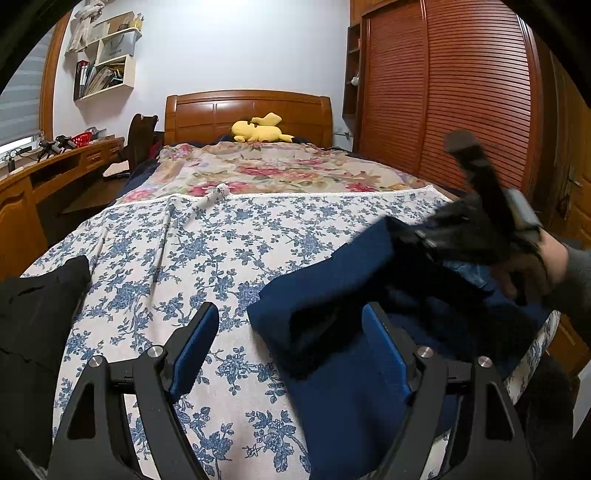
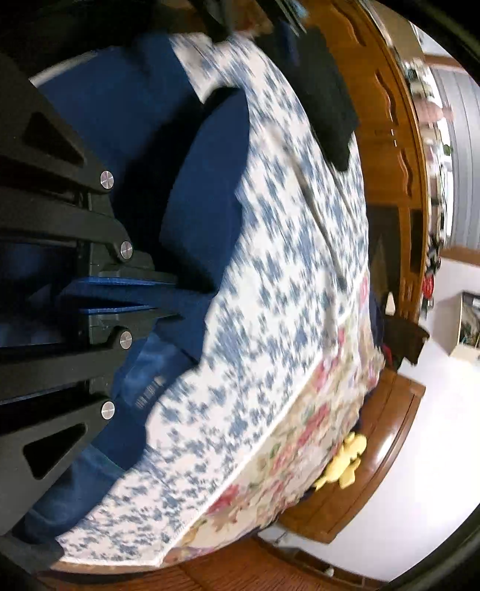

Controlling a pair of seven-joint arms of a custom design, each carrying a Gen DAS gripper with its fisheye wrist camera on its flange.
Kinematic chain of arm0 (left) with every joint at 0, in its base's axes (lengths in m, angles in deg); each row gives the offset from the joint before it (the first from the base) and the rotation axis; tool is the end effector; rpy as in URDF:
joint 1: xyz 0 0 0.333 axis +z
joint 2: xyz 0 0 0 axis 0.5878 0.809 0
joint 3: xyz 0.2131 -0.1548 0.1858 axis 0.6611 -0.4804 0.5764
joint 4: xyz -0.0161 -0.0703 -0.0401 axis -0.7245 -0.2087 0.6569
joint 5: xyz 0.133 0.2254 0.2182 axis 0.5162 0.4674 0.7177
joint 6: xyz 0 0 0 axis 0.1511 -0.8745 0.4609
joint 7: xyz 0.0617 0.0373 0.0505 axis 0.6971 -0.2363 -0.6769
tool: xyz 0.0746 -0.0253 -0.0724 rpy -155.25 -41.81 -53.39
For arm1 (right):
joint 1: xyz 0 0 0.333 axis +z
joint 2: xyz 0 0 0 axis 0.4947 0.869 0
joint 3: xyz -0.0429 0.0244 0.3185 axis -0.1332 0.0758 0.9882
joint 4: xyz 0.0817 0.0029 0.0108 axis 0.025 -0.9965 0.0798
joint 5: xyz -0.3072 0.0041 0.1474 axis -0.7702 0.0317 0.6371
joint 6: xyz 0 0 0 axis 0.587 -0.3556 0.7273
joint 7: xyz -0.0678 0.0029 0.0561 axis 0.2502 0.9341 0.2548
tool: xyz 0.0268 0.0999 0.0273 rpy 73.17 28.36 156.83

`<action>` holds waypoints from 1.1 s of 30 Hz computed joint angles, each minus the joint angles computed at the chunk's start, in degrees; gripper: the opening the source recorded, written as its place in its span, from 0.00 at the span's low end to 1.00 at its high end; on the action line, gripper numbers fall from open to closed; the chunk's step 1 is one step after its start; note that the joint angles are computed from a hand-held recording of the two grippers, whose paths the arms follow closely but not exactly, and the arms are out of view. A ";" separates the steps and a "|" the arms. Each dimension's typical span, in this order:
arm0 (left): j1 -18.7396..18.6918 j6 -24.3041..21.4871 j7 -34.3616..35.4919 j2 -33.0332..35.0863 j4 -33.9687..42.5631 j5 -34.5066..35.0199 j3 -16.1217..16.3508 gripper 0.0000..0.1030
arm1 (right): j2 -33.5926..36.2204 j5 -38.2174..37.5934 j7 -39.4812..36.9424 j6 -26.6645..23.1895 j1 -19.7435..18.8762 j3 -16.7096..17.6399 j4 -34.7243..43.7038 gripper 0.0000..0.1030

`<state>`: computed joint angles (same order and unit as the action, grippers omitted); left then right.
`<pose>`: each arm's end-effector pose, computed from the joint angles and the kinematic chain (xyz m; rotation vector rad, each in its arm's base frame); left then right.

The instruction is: Fold large clothes

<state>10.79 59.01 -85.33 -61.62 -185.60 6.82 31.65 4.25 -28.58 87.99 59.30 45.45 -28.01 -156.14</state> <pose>0.3373 -0.3527 0.4871 -1.7428 1.3943 -0.9052 0.5054 0.1640 0.6039 -2.3431 0.4720 -0.6211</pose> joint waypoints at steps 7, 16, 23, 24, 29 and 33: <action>0.18 0.89 1.43 0.79 0.25 -0.81 0.49 0.78 | 10.90 -13.92 20.62 7.40 1.94 0.38 9.73 0.30; 0.82 3.02 1.94 2.28 1.23 -1.29 1.32 0.78 | 6.28 -4.19 14.62 9.09 -0.05 0.86 4.39 0.46; 0.55 3.29 3.79 4.61 3.56 -1.99 1.75 0.77 | 0.31 4.95 5.44 3.68 -3.51 -2.45 -0.58 0.46; 0.40 3.26 4.26 4.95 3.98 -2.09 1.79 0.73 | -0.79 5.89 3.93 3.86 -4.02 -3.07 -1.89 0.46; -0.39 1.92 8.42 7.31 6.77 -4.71 2.23 0.60 | -4.08 9.92 -0.89 5.31 -7.49 -6.88 -6.01 0.46; -1.07 0.14 11.77 8.94 9.15 -7.42 2.70 0.55 | -4.04 12.02 -2.71 5.63 -9.49 -8.22 -6.01 0.46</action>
